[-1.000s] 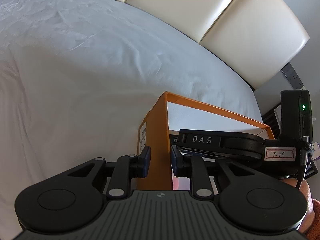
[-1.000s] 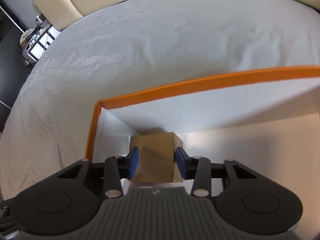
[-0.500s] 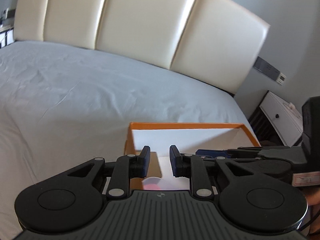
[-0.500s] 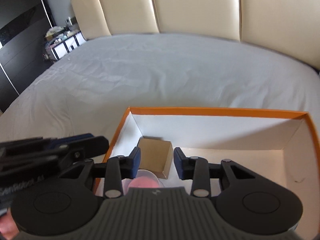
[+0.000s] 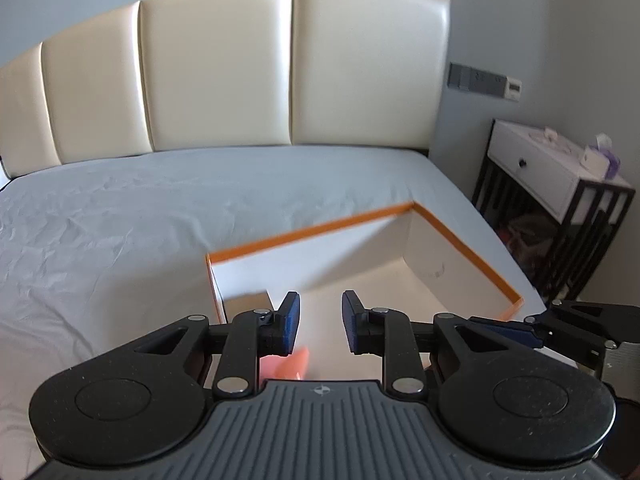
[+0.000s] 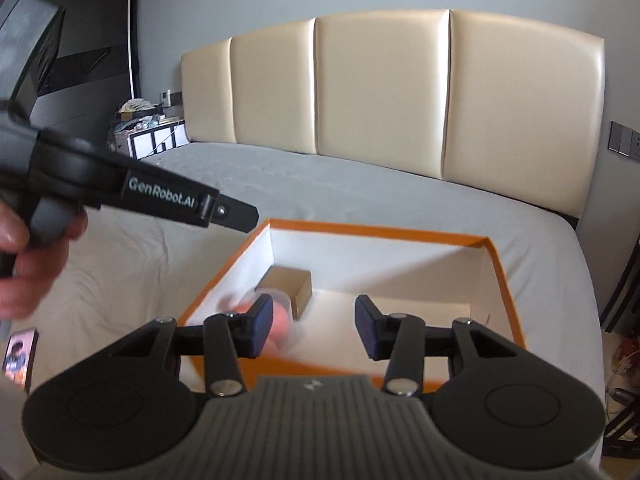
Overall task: Organize rigid objects
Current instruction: 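Grasp the IMINT mint tin with the left tool while the right tool grasps the white jar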
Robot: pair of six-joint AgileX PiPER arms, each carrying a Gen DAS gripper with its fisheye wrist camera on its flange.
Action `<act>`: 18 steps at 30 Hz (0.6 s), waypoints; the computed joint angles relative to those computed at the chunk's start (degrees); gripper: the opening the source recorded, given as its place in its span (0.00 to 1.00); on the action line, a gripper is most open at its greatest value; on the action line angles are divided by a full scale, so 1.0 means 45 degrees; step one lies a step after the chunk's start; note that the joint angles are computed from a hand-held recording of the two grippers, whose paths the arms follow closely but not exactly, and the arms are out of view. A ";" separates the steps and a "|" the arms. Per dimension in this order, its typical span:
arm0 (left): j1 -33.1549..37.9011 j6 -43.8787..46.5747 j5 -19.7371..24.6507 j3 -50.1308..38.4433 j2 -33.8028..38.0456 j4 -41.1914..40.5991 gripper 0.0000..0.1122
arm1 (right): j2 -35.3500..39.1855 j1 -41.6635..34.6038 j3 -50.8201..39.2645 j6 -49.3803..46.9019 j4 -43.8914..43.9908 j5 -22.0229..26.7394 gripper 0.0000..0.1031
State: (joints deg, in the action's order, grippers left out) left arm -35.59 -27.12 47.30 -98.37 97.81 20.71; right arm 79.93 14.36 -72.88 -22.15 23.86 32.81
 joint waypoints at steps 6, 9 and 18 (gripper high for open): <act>-0.0367 0.0343 0.1098 0.1643 -0.1021 -0.2161 0.27 | -0.1004 -0.0995 0.2047 -0.1274 0.2332 0.1728 0.48; -0.0283 0.0969 0.1859 0.2321 -0.1159 -0.3513 0.30 | -0.1214 -0.1152 0.2952 -0.1517 0.2780 0.2408 0.48; -0.0751 0.2934 0.4077 0.2990 -0.0543 -0.5084 0.49 | -0.1316 -0.1313 0.4211 -0.1271 0.2209 0.3860 0.48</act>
